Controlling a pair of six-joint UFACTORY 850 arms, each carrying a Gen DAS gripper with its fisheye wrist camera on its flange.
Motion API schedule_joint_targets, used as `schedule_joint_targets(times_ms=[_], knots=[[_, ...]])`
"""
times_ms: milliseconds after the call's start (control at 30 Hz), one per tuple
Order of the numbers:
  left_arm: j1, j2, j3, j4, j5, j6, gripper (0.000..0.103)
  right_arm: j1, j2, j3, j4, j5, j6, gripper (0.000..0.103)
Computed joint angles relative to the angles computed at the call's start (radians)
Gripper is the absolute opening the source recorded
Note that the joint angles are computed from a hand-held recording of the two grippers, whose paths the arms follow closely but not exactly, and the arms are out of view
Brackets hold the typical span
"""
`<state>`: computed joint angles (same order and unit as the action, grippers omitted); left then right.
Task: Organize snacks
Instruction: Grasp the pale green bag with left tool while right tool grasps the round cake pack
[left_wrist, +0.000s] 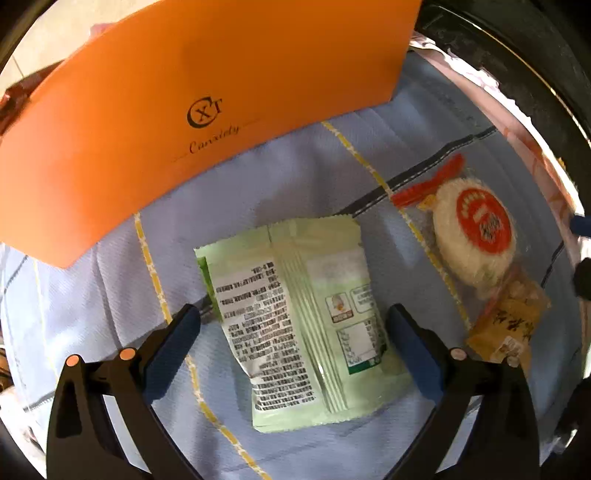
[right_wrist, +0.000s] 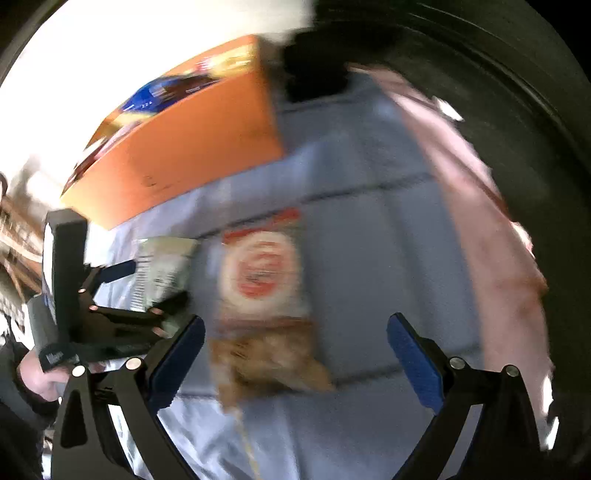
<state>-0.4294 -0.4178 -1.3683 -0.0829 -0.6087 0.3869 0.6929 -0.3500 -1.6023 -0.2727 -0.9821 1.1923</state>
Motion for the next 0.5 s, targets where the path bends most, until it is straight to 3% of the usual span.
schedule_joint_targets(times_ms=[33, 100, 233, 333, 400, 433, 467, 500], knots=[[0.007, 0.007, 0.012, -0.029, 0.016, 0.021, 0.099, -0.002, -0.038, -0.038, 0.006, -0.03, -0.008, 0.099], [0.021, 0.029, 0.037, -0.051, 0.033, 0.05, 0.098, -0.013, -0.07, -0.06, 0.043, 0.019, -0.008, 0.099], [0.056, 0.067, 0.074, -0.107, 0.067, 0.111, 0.078, -0.015, -0.157, -0.144, 0.028, -0.04, -0.034, 0.099], [0.058, 0.068, 0.077, -0.111, 0.087, 0.109, 0.074, -0.023, -0.165, -0.125, 0.016, -0.016, -0.008, 0.1], [0.069, 0.084, 0.097, -0.14, 0.099, 0.142, 0.074, -0.025, -0.166, -0.12, -0.003, -0.041, -0.011, 0.091], [0.073, 0.1, 0.116, -0.153, 0.111, 0.164, 0.073, -0.024, -0.17, -0.125, -0.018, -0.064, -0.018, 0.08], [0.075, 0.105, 0.122, -0.166, 0.113, 0.171, 0.073, -0.021, -0.175, -0.131, -0.046, -0.096, -0.028, 0.061], [0.078, 0.104, 0.118, -0.177, 0.109, 0.178, 0.073, -0.022, -0.16, -0.114, -0.057, -0.086, -0.029, 0.053]])
